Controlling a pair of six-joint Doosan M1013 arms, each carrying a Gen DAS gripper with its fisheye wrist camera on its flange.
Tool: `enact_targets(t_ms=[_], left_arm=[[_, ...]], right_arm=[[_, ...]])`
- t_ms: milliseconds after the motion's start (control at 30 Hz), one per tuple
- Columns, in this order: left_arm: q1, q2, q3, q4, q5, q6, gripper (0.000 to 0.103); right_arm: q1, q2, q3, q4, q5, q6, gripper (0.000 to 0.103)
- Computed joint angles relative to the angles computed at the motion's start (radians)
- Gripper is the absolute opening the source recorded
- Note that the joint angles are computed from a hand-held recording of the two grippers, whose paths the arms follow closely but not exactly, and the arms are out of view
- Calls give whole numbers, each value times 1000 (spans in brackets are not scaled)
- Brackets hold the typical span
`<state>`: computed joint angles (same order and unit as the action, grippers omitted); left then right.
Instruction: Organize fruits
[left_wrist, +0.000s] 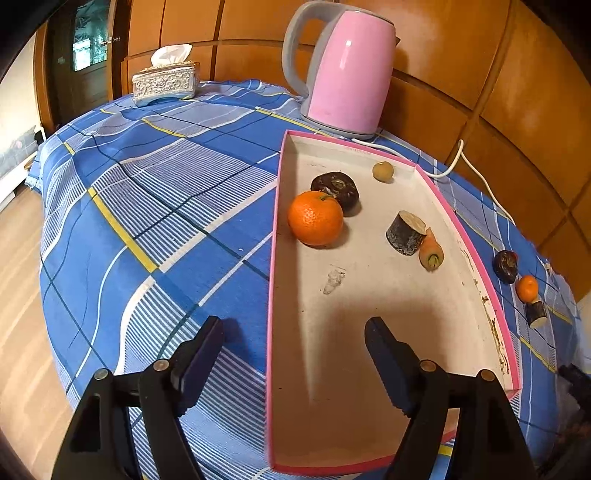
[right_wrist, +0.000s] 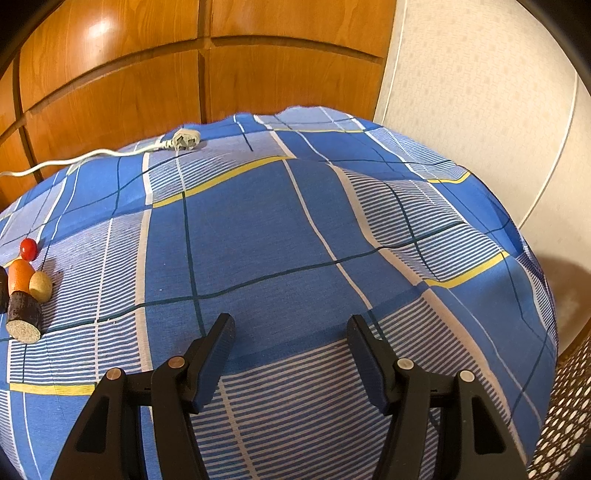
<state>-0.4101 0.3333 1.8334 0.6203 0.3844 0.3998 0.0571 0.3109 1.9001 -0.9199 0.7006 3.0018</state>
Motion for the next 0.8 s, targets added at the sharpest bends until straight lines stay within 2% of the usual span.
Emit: enact_targets(t_ms=[133,367,600,733,800], left_arm=[[1,0,1,0,0,-1,79],[1,-1,3,1,0,2,80],[0,-1,3,0,0,3,80],[0,0,4,11,3,-7,82],[-1,0,3,15,5,-12,82]], right_arm=[[-19,-12,-10,127,-75,-135,64],[-7,-5,-38,274,-180,-356,62],[-4,16,-96,503,-260,-653,36],[-23,35,-137,762,-287,-907,31],[-36,53,-165,935,-268,-1074,31]])
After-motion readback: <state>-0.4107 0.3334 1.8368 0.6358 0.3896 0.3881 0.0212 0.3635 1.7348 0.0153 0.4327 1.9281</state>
